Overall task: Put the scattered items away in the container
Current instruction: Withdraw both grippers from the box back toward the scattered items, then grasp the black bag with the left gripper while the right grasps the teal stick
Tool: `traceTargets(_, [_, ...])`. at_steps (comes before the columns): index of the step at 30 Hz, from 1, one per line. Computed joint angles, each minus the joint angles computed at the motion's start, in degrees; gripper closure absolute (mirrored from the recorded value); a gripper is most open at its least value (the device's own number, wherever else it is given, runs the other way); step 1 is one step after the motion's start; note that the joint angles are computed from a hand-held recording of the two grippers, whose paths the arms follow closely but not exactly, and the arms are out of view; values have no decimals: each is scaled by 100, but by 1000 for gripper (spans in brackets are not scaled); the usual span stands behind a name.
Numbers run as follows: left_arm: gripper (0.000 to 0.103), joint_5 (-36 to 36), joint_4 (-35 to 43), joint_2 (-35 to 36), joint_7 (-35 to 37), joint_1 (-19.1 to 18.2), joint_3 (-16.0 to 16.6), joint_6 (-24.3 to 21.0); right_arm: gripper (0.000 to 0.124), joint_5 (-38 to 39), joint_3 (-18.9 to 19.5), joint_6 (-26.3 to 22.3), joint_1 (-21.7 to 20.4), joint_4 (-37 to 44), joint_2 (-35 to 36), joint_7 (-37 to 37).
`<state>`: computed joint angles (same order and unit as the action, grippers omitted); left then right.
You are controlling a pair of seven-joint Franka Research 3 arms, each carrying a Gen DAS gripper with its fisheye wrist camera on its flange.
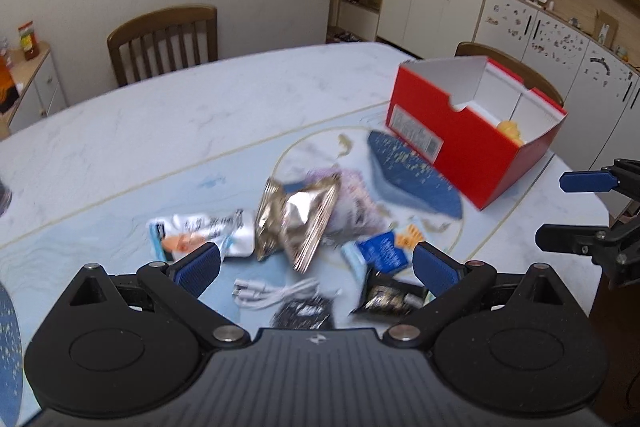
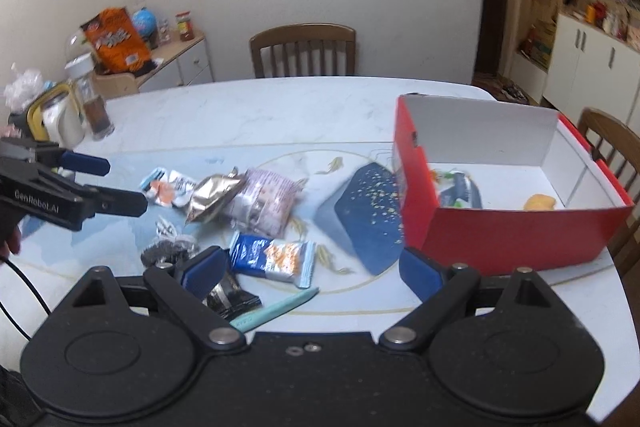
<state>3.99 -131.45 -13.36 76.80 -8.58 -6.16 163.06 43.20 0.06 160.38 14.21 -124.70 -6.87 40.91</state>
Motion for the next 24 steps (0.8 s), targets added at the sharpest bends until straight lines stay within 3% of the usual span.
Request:
traceTargets(12, [0,-566,-375,169,633,-142,165,-14,31,82,136,-22,87,-119,345,-602])
traceTargets(20, [0,-407,-417,296,552,7,34,38,31,150,265,35,48,-48,701,-844])
traceTargets(24, [0,-382,-434,336,467,54,26,38,31,432,362,150,58,-63,832,-1476])
